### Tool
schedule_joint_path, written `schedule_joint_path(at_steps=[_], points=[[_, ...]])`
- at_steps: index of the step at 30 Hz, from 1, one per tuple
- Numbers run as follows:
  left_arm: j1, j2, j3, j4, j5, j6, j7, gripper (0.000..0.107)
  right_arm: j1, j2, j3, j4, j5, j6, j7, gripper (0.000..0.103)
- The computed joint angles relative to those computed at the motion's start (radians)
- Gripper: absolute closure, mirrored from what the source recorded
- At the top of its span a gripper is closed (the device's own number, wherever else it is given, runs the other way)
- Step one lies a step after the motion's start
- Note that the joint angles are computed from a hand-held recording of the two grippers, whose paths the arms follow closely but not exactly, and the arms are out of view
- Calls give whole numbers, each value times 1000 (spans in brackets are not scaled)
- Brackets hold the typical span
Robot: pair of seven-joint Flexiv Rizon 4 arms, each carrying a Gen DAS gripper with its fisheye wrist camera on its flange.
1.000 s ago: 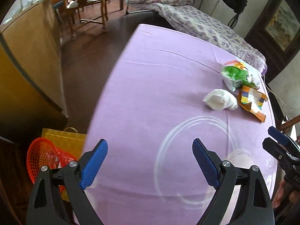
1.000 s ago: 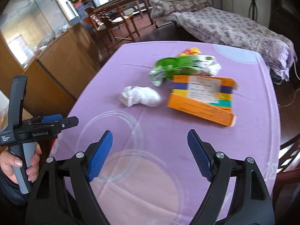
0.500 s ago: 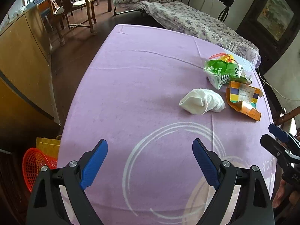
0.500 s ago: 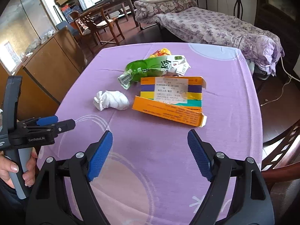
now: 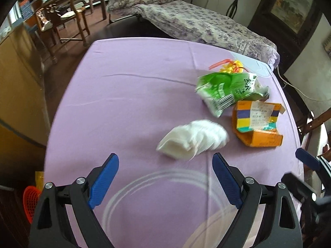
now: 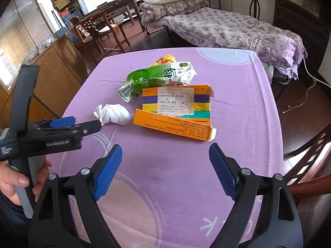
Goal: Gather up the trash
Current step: 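Grasp the white crumpled tissue with the left gripper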
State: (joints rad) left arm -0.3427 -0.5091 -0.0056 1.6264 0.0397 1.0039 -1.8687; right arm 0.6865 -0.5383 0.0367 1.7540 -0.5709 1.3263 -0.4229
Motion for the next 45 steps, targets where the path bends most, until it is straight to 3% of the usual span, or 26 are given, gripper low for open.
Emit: schedule_joint_path(at_steps=[14, 19, 21, 26, 31, 37, 41, 45], points=[[-65, -100, 35, -130, 74, -24, -3, 18, -11, 4, 7, 9, 11, 5, -5, 17], [-63, -101, 27, -133, 87, -15, 9, 39, -16, -2, 20, 2, 39, 9, -23, 17], [-61, -97, 26, -127, 84, -7, 12, 53, -12, -5, 17, -2, 40, 2, -23, 17], [-68, -67, 35, -80, 102, 35, 12, 62, -3, -8, 7, -7, 33, -20, -18, 17], [-31, -14, 8, 7, 38, 94, 12, 63, 22, 1, -42, 16, -11, 10, 30, 17], [8, 40, -26, 95, -33, 146, 45, 63, 41, 0, -97, 19, -115, -15, 94, 10], [12, 42, -30, 101, -49, 144, 73, 62, -5, -29, -70, 7, -96, 69, 96, 10], [24, 46, -40, 112, -74, 158, 97, 62, -77, -79, 32, -43, 16, 105, -7, 9]])
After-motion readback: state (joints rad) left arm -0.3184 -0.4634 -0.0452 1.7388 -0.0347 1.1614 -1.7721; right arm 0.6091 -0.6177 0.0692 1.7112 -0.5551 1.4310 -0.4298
